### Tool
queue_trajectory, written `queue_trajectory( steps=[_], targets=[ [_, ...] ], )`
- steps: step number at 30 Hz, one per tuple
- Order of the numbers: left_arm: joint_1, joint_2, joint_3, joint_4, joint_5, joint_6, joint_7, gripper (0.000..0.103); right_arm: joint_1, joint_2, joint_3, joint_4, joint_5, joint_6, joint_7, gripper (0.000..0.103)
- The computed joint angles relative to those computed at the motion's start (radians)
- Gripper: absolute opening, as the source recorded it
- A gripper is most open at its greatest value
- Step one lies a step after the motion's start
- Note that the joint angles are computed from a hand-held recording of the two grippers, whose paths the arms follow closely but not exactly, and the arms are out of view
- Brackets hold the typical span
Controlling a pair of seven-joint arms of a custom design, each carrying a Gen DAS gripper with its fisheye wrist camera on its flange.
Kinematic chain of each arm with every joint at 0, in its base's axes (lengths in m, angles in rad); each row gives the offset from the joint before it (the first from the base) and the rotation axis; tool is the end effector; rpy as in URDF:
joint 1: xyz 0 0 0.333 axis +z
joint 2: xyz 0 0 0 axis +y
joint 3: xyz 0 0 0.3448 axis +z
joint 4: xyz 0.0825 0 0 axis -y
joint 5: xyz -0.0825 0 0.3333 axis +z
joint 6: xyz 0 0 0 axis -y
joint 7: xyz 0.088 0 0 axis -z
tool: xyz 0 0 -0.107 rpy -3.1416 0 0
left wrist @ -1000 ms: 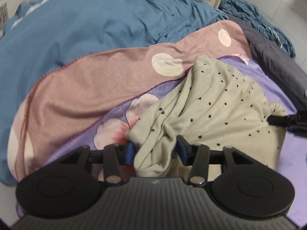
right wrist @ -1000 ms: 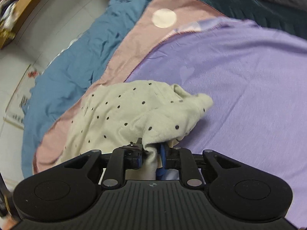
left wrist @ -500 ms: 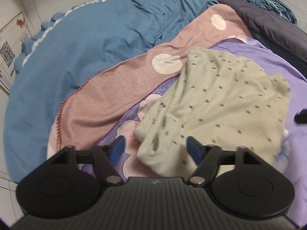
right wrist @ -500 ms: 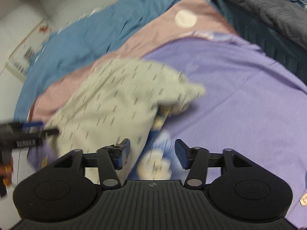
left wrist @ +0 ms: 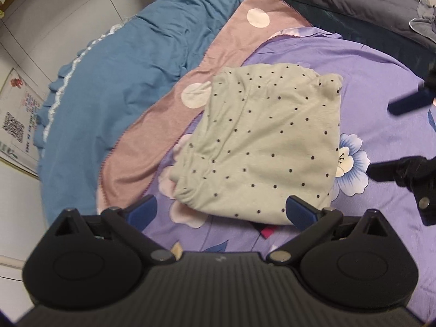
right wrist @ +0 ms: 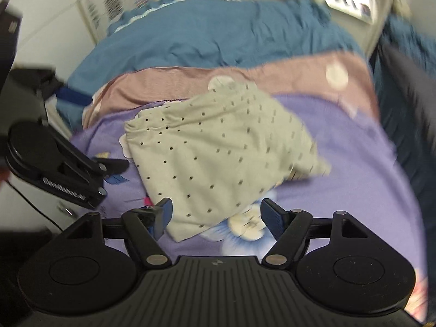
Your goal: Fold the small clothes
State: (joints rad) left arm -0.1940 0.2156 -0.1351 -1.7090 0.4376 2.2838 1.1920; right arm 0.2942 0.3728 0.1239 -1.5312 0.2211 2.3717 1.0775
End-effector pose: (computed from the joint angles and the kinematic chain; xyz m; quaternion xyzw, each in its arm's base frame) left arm 0.5887 -0.1820 0.5477 -0.6245 0.7408 -0.0879 0.2314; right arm 0.6179 0.2609 0.5391 -0.8899 0.3768 -0.0917 0.2404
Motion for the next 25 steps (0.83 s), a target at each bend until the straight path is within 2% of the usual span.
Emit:
queue_trajectory(
  steps=[3, 7, 14, 20, 25],
  targets=[
    [-0.011, 0.006, 0.008, 0.044, 0.041, -0.077, 0.001, 0.102, 0.023, 0.028, -0.014, 0.065, -0.07, -0.029, -0.003, 0.103],
    [0.004, 0.007, 0.01, 0.06, 0.031, -0.104, 0.019, 0.102, 0.043, 0.06, -0.03, 0.124, -0.128, -0.066, 0.034, 0.103],
    [0.009, 0.003, 0.006, 0.041, 0.033, -0.096, 0.033, 0.102, 0.053, 0.082, -0.034, 0.164, -0.165, -0.118, 0.064, 0.103],
    [0.013, -0.01, 0.005, -0.013, 0.037, -0.018, 0.031, 0.102, 0.059, 0.106, -0.039, 0.196, -0.182, -0.156, 0.099, 0.103],
    [0.011, 0.005, 0.006, 0.013, 0.021, -0.05, 0.03, 0.102, 0.058, 0.11, -0.036, 0.2, -0.178, -0.162, 0.111, 0.103]
  ],
)
